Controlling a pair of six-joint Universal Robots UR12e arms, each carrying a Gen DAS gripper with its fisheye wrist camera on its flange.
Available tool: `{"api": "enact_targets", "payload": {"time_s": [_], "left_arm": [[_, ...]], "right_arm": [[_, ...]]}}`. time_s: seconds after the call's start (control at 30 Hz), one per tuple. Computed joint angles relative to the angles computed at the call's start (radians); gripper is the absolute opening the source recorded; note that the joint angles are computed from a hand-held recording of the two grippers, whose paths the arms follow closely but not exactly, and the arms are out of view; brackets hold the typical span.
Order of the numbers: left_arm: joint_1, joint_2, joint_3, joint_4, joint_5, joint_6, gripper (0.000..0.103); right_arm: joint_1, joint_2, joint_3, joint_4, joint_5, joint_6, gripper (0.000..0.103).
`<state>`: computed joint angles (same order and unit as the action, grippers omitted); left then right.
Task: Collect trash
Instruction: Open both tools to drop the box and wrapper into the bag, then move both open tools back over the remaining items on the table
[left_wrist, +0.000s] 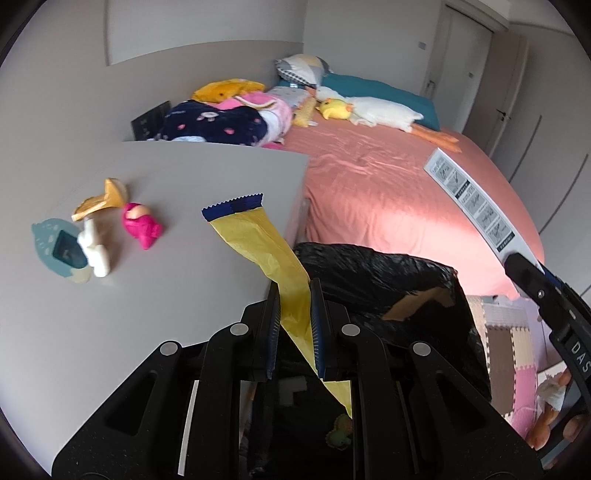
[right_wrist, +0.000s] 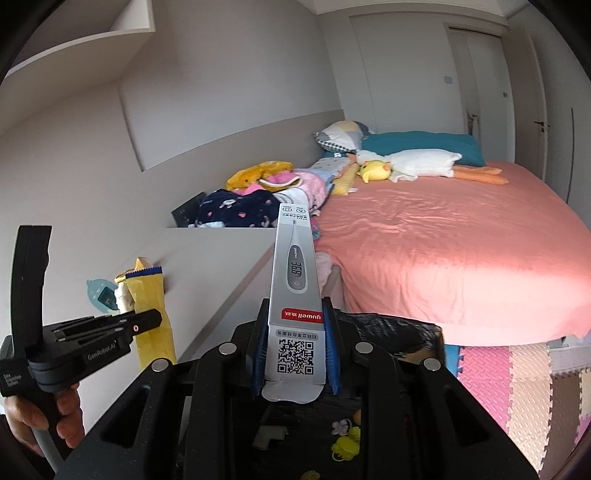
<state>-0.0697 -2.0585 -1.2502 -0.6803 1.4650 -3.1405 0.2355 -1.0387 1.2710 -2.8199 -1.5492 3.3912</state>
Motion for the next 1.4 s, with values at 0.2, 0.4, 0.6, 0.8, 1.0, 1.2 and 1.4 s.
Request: {"api": "enact_targets", "payload": {"time_s": [0.2, 0.4, 0.6, 0.8, 1.0, 1.2, 1.4], "left_arm": [[-0.015, -0.007, 0.009, -0.015, -0.022, 0.039, 0.015], [-0.027, -0.015, 0.019, -0.044, -0.045, 0.072, 0.015], [-0.035, -0.030, 0.053, -0.156, -0.077, 0.149, 0.085], [-0.033, -0.024, 0.031, -0.084, -0.056, 0.119, 0.097], [-0.029, -0.022, 0.025, -0.083, -0.050, 0.113, 0.097], [-0.025, -0.023, 0.025, -0.085, -0.035, 0.110, 0.097], [-0.018, -0.021, 0.019, -0.079, -0.017, 0.102, 0.097]], "right_arm": [[-0.006, -0.013, 0.021, -0.003, -0.032, 0.015, 0.027], [-0.015, -0.023, 0.039, 0.009, -0.043, 0.025, 0.027], [-0.018, -0.030, 0.056, -0.014, -0.072, 0.058, 0.078], [-0.018, -0.034, 0.062, -0.029, -0.101, 0.073, 0.082], [-0.018, -0.031, 0.059, -0.013, -0.092, 0.080, 0.083], [-0.015, -0.023, 0.046, 0.005, -0.087, 0.083, 0.083], [-0.008, -0.008, 0.024, 0.024, -0.073, 0.071, 0.083]]}}
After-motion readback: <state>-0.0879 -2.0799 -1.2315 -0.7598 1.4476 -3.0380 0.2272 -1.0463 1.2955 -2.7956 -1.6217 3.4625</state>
